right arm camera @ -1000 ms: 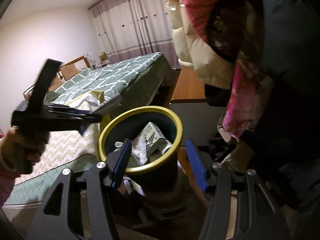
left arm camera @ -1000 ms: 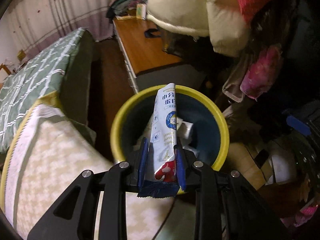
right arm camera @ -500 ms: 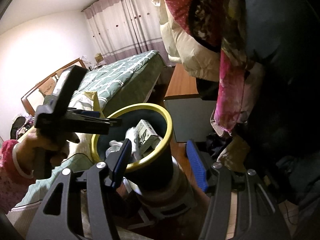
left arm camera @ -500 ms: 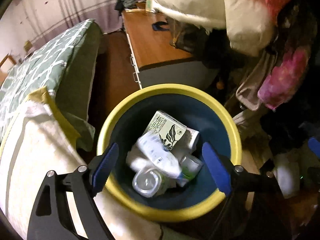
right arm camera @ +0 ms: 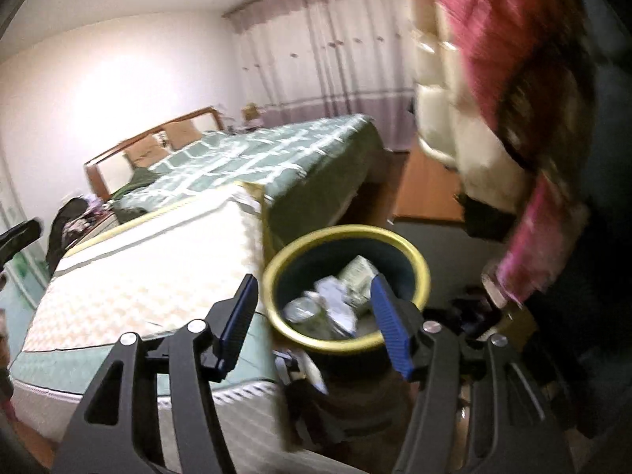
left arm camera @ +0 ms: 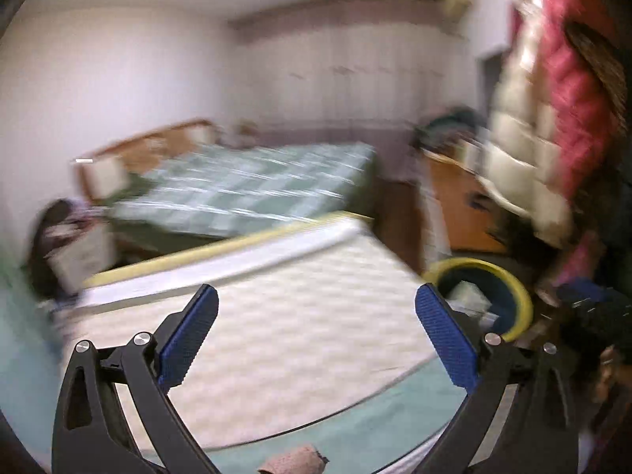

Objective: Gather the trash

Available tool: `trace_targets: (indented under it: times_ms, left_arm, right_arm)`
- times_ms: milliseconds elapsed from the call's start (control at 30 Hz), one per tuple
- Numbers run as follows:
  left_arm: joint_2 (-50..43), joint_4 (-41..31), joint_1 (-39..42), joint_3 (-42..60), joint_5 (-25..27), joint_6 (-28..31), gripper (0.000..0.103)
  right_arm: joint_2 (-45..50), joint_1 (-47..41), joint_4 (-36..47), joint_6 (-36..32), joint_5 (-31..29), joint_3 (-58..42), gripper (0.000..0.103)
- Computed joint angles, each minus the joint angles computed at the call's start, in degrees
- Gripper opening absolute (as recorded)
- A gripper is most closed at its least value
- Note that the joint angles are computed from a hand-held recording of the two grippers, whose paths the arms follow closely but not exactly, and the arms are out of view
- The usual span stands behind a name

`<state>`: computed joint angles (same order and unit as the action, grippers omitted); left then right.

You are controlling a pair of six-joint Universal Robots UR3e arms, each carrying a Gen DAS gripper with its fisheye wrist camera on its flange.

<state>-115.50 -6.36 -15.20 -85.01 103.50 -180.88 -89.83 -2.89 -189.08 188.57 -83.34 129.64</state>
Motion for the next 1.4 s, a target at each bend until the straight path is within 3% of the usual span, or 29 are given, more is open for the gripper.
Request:
trace_targets:
  times_ms: [100, 300, 500, 633, 967, 1400]
  left_arm:
    - [9.07, 2.93, 2.14, -12.35, 4.94, -2.36, 0.098]
    - [23.19, 7.15, 9.08, -30.56, 4.04, -5.74, 0.098]
    - [29.42, 13.99, 12.55, -42.52, 6.41, -6.68, 0.098]
    - [33.07, 12.58, 15.5, -46.07, 2.13, -7.23, 0.098]
    - [33.01, 11.18, 10.64, -44.93, 6.81, -8.42, 0.098]
    - [34.59, 9.79, 10.97, -45.08, 6.78, -8.18, 0.098]
  right_arm:
    - [0.51, 4.5, 0.31, 0.2, -2.53, -3.48, 0.061]
    - [-0.78, 11.95, 0.85, 0.84, -8.1, -6.21, 0.065]
    - [-4.45, 15.01, 0.99, 0.93, -11.57, -4.27, 0.071]
    - [-6.98, 16.0, 0.55, 1.23, -12.42, -2.18, 0.075]
    - [-7.17, 16.32, -0.01, 1.42, -12.33, -1.75, 0.076]
    - [-6.01, 17.68, 0.04, 1.57, -13.34, -2.86, 0.077]
